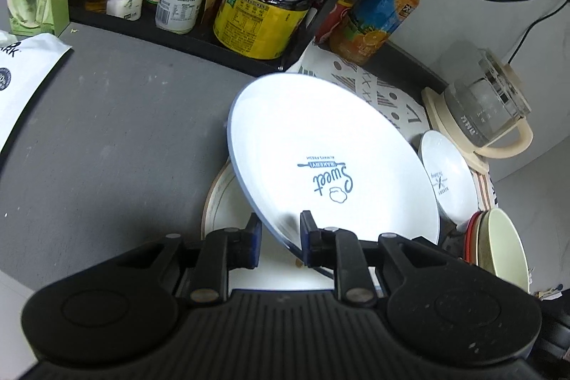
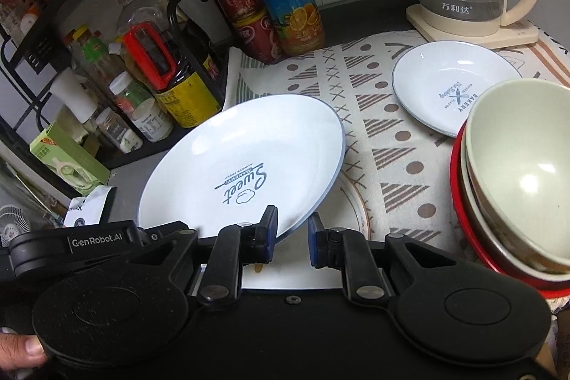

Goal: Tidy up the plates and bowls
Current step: 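Carry the 'Sweet' plate with both grippers over the flower-motif plate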

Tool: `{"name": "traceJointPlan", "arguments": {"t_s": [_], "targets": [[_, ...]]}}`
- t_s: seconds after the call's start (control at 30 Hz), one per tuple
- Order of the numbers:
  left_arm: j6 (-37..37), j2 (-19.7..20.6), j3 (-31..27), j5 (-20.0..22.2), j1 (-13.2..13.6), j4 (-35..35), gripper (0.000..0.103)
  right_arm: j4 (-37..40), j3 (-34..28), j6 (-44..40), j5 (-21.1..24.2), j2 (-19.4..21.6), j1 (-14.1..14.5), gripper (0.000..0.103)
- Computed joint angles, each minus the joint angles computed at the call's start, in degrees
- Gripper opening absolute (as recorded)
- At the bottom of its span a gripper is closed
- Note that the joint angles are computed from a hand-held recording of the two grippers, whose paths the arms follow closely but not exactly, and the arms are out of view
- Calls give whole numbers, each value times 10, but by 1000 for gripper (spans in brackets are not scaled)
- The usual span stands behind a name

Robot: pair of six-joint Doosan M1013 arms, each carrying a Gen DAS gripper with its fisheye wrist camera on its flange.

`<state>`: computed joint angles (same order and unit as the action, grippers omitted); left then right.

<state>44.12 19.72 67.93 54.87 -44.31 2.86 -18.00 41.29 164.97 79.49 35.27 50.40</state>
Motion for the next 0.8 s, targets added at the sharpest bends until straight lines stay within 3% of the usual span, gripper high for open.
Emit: {"name": "traceJointPlan", "arguments": {"t_s": [0.17, 0.23, 0.5, 0.8], "targets": [[-8, -9, 15, -13, 0, -7, 16, 9, 6, 20, 10, -1, 1, 17], [-15, -12, 19, -19, -2, 1, 15, 26, 23, 38, -4, -7, -1, 22], [-33, -10, 23, 15, -3, 3, 10, 55, 105, 103, -86, -36, -2, 19], [-52, -15, 31, 25, -7, 3, 11, 61, 111, 93, -81, -40, -1, 14]]}}
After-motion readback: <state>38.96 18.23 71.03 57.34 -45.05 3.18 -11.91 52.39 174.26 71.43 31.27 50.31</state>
